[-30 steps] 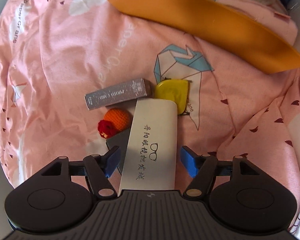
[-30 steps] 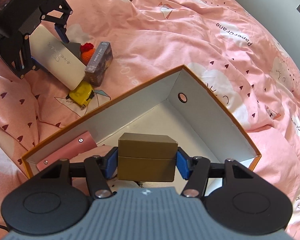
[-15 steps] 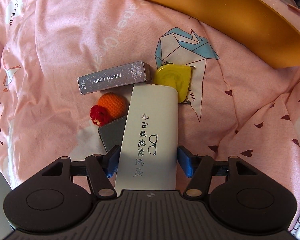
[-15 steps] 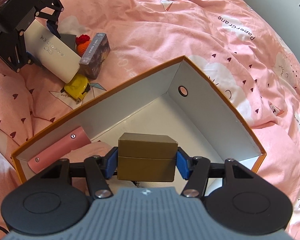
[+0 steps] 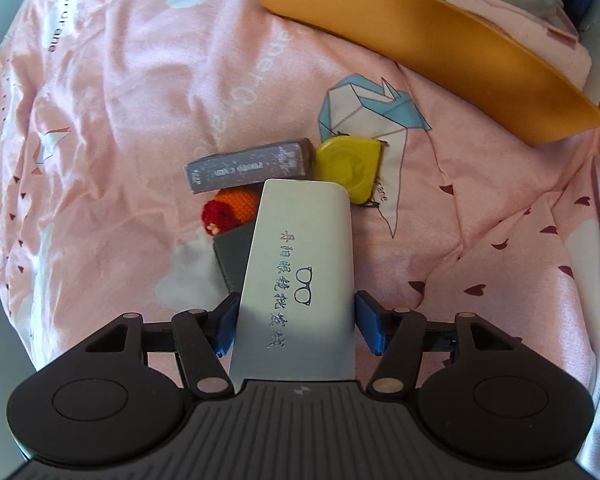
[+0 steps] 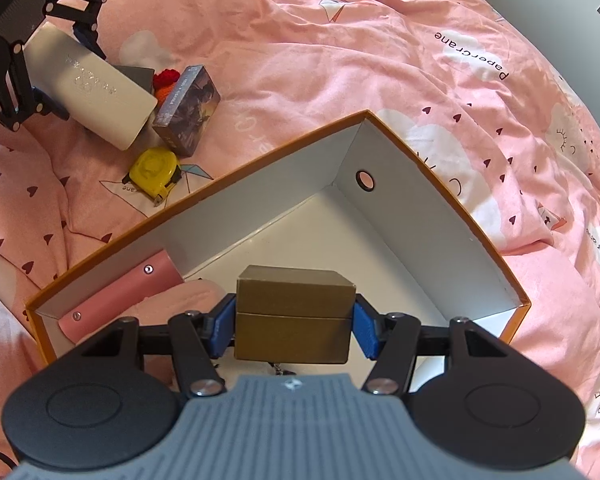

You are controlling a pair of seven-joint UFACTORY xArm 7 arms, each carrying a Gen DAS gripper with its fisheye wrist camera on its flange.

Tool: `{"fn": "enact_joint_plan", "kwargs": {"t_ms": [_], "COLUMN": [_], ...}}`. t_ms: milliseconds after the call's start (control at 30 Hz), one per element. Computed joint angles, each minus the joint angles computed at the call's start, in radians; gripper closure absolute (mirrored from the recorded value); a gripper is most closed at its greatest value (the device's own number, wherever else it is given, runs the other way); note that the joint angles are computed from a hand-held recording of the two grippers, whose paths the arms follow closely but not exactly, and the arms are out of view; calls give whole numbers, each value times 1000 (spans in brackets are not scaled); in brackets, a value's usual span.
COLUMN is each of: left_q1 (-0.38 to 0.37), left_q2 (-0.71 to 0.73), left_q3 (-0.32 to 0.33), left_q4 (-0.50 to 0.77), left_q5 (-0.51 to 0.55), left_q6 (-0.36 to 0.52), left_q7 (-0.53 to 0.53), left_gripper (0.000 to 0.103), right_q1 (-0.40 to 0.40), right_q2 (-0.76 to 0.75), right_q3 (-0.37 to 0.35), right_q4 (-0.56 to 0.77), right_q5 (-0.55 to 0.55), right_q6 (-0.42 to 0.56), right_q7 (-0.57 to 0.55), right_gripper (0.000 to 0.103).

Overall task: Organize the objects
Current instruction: 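Lower the gold box with the right gripper while the left gripper lowers the glasses case into the box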

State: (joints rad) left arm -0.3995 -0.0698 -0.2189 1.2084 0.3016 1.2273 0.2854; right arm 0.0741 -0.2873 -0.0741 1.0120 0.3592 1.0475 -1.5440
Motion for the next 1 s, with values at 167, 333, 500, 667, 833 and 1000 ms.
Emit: {"fn": "enact_joint_plan", "kwargs": {"t_ms": [167, 333, 500, 667, 833, 1000], "left_q1": [4, 3, -15, -55, -99, -119], "left_q2": [-33, -58, -55, 9, 121, 238], "left_q3": [4, -3, -10, -38, -46, -34], "left_q4": [13, 42, 118, 196, 266, 306], "left_q5": [-49, -79, -172, -188, -191, -215], "left_q6": [-23, -65, -124, -192, -247, -321], "left_q7": [-4, -9, 36, 100, 188, 249], "left_gripper": [34, 34, 34, 34, 34, 34], "right_q1": [-5, -9, -15, -32, -57, -75], "right_q2": [2, -5, 6, 33, 41, 68], "right_q3": [-5, -13, -30, -48, -48, -41], "right_q4": [12, 16, 53, 116, 126, 116], "right_q5": [8, 9, 19, 16, -8, -26], "right_q6": [24, 30, 57, 97, 70, 3], "right_q7": [-4, -26, -107, -225, -350, -412], "right_gripper": [42, 42, 42, 42, 42, 42]}}
